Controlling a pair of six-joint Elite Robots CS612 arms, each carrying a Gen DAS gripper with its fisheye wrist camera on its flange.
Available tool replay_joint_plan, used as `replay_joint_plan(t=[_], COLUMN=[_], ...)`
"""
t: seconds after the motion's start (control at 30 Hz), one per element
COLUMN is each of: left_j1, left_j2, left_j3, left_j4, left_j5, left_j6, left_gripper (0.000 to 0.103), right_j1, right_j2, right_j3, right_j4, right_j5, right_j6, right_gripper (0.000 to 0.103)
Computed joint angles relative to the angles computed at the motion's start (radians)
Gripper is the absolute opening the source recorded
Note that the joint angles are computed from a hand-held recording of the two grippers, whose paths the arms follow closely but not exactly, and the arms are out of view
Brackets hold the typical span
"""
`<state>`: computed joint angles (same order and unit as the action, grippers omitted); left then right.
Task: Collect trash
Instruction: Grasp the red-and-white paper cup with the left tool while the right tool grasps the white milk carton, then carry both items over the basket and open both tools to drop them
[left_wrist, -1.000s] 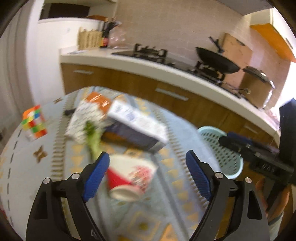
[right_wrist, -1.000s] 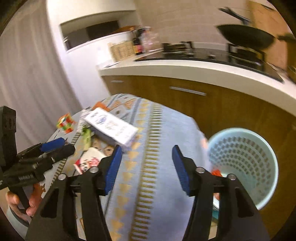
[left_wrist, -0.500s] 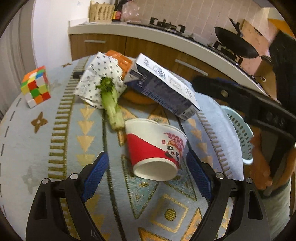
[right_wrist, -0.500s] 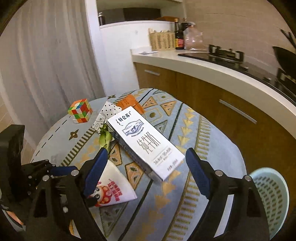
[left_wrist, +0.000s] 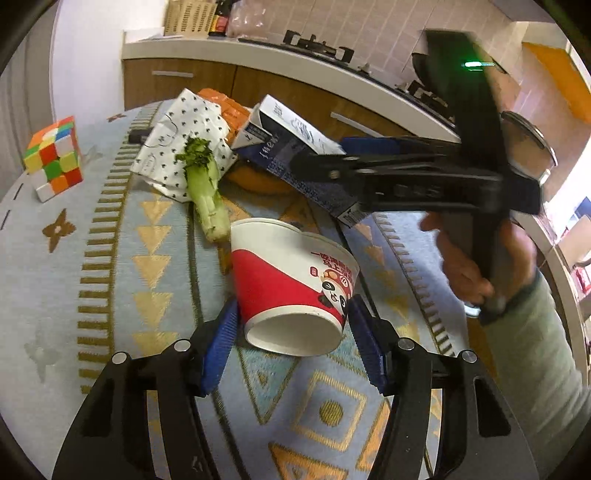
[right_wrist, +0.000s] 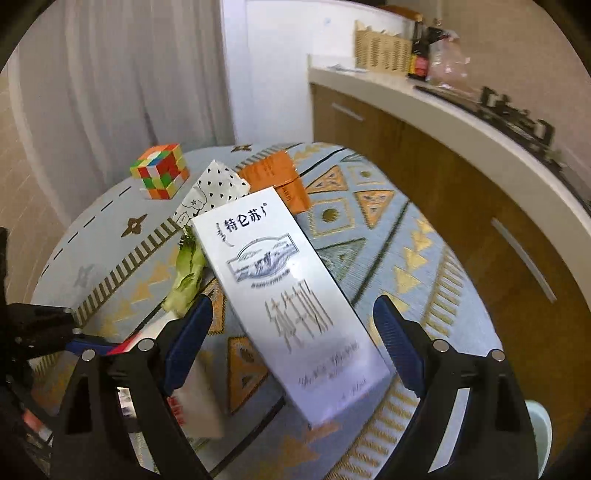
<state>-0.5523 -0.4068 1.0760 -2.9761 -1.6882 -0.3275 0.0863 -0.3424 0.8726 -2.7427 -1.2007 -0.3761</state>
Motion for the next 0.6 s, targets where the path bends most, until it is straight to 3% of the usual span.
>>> replay_joint_plan(t=[0.1, 0.13, 0.17, 0.23, 0.33, 0.6], left_j1=[0.004, 0.005, 0.007, 0.010, 0.011, 0.011], left_j2=[-0.011, -0.014, -0.016, -0.018, -0.022, -0.032], left_j3=[0.023, 0.028, 0.032, 0.036, 0.046, 0.064], left_j4=[-0.035, -0.043, -0.051, -0.061, -0.081, -0.154], left_j5=[-0.003, -0.005, -0.009, -0.015, -0.013, -0.026], left_j6=[-0.007, -0.012, -0.018, -0.026, -0.033, -0.032], left_gripper=[0.058, 0.058, 0.058, 0.058, 0.058, 0.058], right_j1=[-0.002, -0.002, -0.005, -0.010, -0.009, -0.039], right_j2=[0.016, 0.017, 0.015, 0.003, -0.016, -0.104], right_j3=[-0.034, -0.035, -0.027, 0.004, 0.053, 0.255], right_j4=[0.049, 0.050, 0.036, 0.006, -0.039, -0.308], right_j5=[0.038, 0.045, 0.060, 0.094, 0.081, 0.045], right_j6=[-0.020, -0.024, -0.019, -0.012, -0.005, 0.166], right_gripper=[0.081, 0.069, 0.066, 0.064, 0.063, 0.062])
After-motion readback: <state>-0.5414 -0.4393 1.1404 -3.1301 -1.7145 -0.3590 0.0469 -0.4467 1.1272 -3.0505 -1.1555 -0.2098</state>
